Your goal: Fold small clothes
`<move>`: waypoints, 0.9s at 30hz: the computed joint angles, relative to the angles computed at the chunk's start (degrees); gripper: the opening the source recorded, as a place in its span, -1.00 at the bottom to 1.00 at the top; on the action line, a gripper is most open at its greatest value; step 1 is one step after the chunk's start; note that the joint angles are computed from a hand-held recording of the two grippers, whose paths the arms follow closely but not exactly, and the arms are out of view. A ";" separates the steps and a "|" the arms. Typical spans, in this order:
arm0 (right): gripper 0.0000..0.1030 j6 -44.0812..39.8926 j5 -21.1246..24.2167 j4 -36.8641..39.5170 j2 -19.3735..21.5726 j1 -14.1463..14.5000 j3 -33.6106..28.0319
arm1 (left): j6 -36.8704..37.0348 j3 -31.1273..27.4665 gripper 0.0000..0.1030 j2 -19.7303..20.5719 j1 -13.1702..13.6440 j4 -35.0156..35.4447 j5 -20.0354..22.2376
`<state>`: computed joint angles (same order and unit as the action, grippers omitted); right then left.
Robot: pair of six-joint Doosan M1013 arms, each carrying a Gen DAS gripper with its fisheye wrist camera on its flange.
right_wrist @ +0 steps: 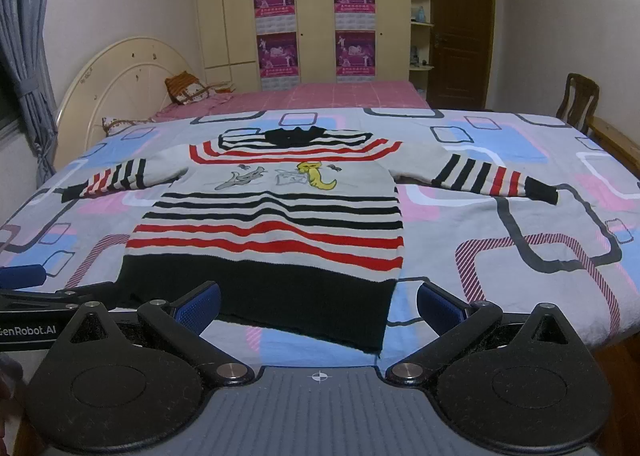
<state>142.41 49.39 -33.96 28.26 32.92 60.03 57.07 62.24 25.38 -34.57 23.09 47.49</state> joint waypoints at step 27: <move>1.00 -0.06 -0.02 0.01 0.02 -0.02 0.08 | -0.28 -0.07 1.00 0.16 0.04 0.09 -0.02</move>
